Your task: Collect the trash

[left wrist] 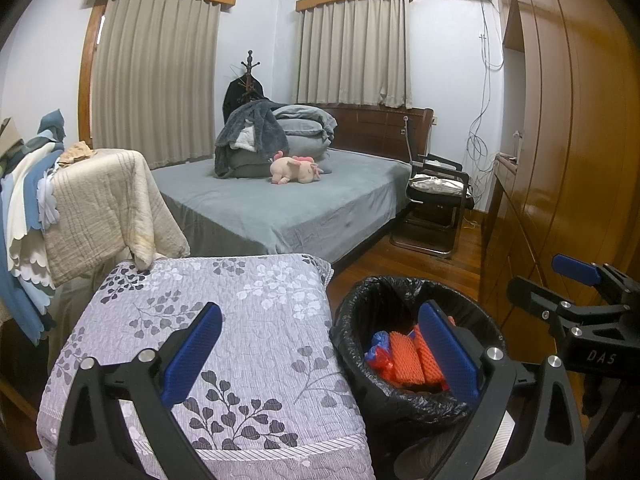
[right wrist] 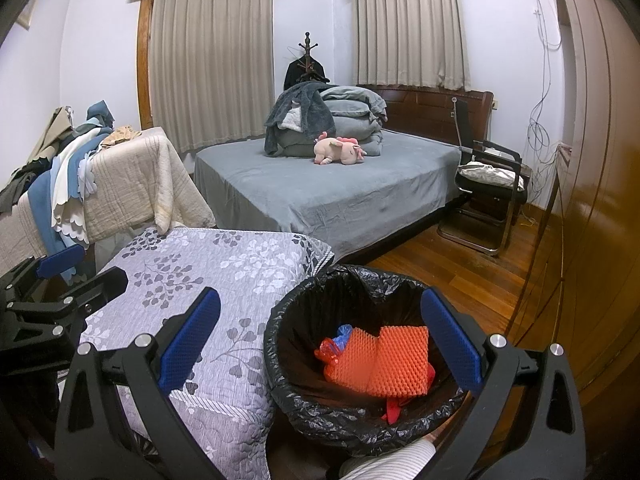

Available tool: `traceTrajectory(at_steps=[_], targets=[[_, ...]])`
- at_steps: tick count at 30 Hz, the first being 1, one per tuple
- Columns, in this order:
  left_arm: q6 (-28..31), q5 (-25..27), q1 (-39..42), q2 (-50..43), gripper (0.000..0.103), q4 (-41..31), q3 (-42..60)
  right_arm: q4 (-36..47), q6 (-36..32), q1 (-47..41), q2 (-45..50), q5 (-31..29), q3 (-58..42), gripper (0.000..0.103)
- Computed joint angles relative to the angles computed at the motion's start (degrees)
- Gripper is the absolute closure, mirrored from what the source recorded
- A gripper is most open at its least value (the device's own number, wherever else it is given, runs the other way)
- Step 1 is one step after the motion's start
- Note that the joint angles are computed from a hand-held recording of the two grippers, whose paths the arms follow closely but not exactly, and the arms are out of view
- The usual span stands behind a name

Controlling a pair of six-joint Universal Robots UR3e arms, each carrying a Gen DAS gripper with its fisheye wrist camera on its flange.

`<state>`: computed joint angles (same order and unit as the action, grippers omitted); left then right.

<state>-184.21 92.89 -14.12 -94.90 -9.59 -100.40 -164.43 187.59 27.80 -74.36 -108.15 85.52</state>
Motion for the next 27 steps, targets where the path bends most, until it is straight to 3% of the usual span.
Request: traceTrajectory(at_steps=[27], targets=[[-0.1, -0.3, 0.3, 1.0, 0.006, -0.4, -0.9, 0.5, 0.1, -0.5, -0.5, 0.7, 0.4, 0.005]])
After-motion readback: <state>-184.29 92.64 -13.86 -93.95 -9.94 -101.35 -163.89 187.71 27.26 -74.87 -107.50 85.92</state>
